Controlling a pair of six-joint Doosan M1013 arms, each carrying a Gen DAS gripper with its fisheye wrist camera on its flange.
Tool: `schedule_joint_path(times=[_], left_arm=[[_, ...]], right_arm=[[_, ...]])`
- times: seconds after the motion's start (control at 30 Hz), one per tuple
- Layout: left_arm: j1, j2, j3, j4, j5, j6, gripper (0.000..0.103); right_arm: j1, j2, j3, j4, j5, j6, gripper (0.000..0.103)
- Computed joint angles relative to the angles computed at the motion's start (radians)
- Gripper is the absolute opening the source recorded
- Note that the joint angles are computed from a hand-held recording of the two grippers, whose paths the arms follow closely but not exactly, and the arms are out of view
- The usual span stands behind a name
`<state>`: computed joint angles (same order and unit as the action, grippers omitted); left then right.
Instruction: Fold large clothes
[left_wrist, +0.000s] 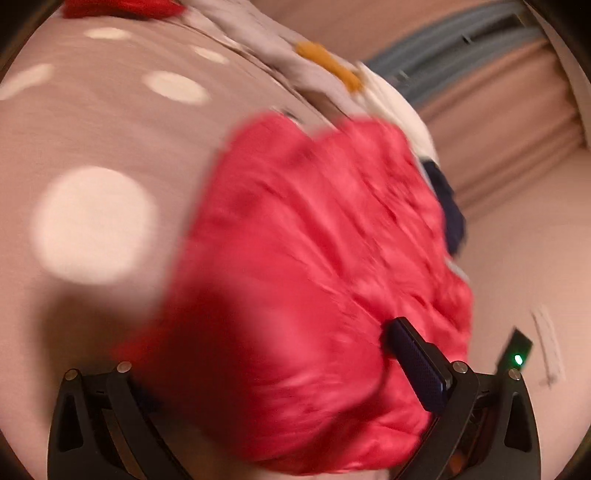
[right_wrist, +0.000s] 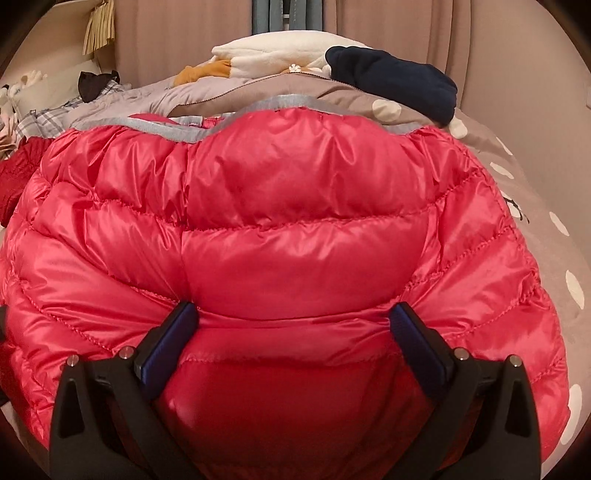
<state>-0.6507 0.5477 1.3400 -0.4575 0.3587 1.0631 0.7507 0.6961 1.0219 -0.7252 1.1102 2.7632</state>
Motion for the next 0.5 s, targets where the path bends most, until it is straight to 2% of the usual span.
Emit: schedule_joint_path(times=[0.03,0.1,0.2,0.27,0.37,0.5], left_arm=[[0.001,0.012,-0.016,-0.030,0.009,0.036,0.102],[0.004,0.027,-0.034,-0.046,0.005,0.030,0.102],[0.020,0.040,-0.050,-0.207,0.026,0.120,0.102],[0.025,0.050,-0.071,-0.200,0.063,0.120,0.101],[0.019,0.048,-0.071,-0.109,0.047,0.034,0.093],[0.012,0.042,-0.059,-0.003,0.023,-0.088,0.079]], right_arm=[[0.001,-0.001,0.003,-0.005,-0.002,0.006,0.103],[0.003,0.001,0.001,-0.012,0.005,0.011,0.103],[0.010,0.004,-0.006,-0.013,0.019,0.012,0.103],[0.009,0.004,-0.009,-0.005,0.021,0.010,0.103],[0.014,0.003,-0.003,-0.029,0.017,0.029,0.103],[0.012,-0.041,0.048,-0.013,-0.050,0.054,0.102]])
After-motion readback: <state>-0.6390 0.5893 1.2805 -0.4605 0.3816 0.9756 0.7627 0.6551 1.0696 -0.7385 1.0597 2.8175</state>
